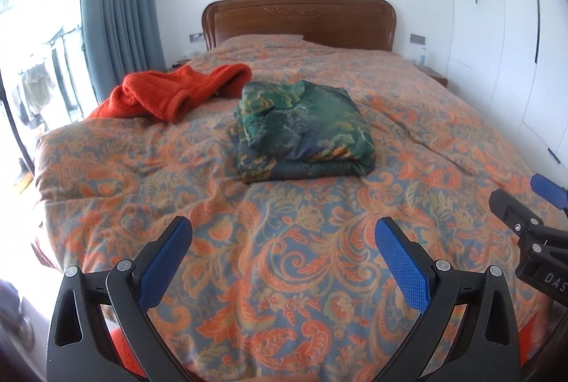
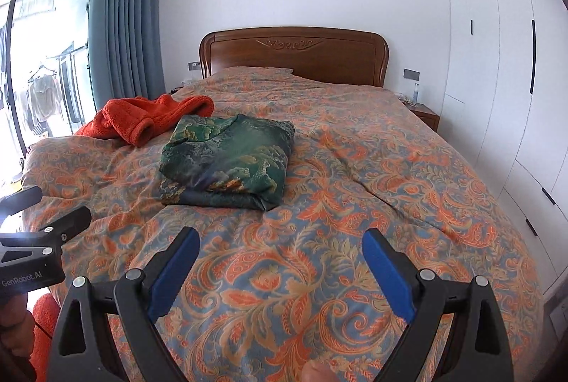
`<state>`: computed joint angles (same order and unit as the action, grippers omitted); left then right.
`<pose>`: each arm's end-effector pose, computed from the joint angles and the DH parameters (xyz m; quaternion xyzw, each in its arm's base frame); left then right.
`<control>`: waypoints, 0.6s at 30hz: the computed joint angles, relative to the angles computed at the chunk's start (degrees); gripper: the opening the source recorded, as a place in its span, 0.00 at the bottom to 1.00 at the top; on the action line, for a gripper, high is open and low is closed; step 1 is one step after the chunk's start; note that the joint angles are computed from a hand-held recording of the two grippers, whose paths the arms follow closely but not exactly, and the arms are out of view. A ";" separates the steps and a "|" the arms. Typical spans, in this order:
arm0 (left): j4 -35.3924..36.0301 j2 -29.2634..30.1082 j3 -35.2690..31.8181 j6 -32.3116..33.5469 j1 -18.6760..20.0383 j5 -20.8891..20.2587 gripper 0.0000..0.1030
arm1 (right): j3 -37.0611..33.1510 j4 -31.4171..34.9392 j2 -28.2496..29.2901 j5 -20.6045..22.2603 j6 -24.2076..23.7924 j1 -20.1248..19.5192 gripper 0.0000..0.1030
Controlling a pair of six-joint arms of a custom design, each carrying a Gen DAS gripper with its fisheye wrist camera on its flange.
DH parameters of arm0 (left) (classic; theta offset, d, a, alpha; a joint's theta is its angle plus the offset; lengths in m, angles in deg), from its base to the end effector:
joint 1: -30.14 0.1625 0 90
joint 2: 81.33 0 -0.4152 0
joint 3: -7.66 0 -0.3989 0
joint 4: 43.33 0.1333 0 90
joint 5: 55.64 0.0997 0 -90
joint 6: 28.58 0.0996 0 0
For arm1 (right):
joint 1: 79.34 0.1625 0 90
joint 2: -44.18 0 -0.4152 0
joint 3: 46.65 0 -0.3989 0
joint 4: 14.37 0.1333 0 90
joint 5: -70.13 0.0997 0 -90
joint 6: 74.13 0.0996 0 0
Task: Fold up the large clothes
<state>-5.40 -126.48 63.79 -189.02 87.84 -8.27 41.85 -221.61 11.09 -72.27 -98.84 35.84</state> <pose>-0.1816 -0.6630 0.2601 0.2667 0.8403 -0.3627 0.3020 0.3364 -0.5877 0.1200 0.1190 -0.7936 0.4625 0.3769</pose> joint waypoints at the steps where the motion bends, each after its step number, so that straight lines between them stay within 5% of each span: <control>1: 0.27 -0.18 0.27 -0.33 0.16 0.26 0.99 | 0.22 0.25 0.01 -0.62 0.64 0.30 0.92; 5: 1.19 -1.73 1.29 -1.95 1.35 4.54 0.99 | -0.03 -1.50 1.23 -2.40 -0.78 1.67 0.92; 12: 0.24 -2.21 1.56 -1.33 -0.24 -1.06 1.00 | -2.10 1.39 2.68 -3.98 1.52 3.02 0.92; 18: 1.68 -2.11 0.31 -2.69 0.01 -0.85 1.00 | -4.58 2.38 3.82 -6.84 2.11 3.49 0.92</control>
